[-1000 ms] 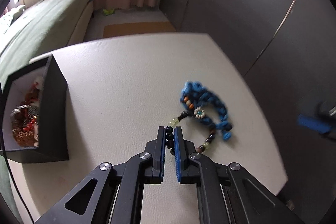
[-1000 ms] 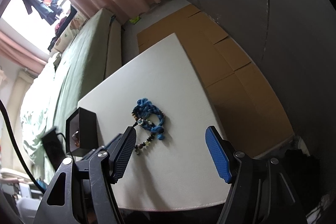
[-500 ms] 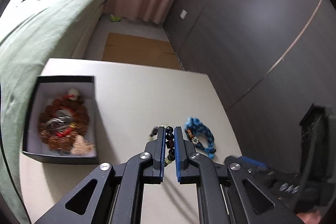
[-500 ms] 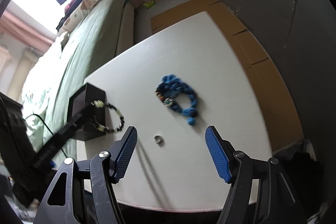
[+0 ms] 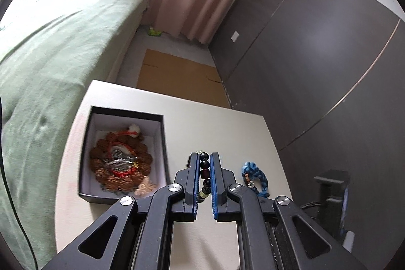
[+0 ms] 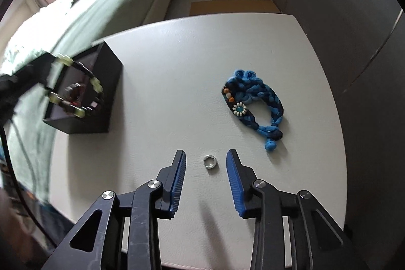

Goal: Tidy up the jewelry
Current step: 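Carry the bead bracelet to the box with the left tool while the right tool grasps the silver ring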

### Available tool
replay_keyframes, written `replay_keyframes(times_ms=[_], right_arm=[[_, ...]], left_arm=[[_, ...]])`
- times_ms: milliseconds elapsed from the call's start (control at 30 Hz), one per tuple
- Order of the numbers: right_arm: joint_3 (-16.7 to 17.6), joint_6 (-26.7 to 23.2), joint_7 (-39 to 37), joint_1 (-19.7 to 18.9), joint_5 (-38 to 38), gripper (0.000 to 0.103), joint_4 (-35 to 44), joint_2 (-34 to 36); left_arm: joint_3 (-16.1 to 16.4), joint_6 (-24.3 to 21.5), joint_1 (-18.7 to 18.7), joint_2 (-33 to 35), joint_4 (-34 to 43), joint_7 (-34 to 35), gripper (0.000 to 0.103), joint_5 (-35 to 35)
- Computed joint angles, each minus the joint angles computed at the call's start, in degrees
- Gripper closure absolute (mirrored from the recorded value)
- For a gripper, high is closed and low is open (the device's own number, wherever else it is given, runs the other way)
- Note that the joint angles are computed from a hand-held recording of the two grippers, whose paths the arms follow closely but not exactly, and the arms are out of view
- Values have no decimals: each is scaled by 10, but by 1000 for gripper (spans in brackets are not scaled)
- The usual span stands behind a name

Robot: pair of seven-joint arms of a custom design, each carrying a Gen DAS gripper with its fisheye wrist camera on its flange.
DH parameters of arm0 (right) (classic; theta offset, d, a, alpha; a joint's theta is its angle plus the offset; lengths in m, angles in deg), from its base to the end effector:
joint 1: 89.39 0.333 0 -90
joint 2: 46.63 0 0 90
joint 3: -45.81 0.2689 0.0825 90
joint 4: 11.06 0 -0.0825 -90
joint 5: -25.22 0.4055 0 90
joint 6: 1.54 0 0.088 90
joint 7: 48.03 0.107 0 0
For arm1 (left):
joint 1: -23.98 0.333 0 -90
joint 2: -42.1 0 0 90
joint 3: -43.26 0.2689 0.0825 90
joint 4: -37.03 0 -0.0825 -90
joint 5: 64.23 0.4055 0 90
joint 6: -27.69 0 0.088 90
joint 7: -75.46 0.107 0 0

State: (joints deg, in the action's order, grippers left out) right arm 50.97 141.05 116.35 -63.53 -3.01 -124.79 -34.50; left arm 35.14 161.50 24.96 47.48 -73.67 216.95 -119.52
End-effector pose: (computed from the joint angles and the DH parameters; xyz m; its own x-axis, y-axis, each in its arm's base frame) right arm 0.5384 0.3250 0.3308 -0.3749 -0.9203 -0.1122 -0.8251 0.3864 -0.4123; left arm 0.6209 -0.0897 0.4208 -0.5132 -0.7363 0.4411 -0.7773 0.1808 -0.6026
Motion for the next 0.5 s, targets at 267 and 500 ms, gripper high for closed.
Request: replay_keyframes(times_ms=[267, 500], right_arm=[[1, -64, -31, 7, 9, 86, 46, 38], [-1, -79, -43, 14, 8, 88, 57, 42]], left_arm=[[8, -6, 13, -3, 9, 6, 96, -26], [11, 13, 17, -5, 10, 18, 95, -30]])
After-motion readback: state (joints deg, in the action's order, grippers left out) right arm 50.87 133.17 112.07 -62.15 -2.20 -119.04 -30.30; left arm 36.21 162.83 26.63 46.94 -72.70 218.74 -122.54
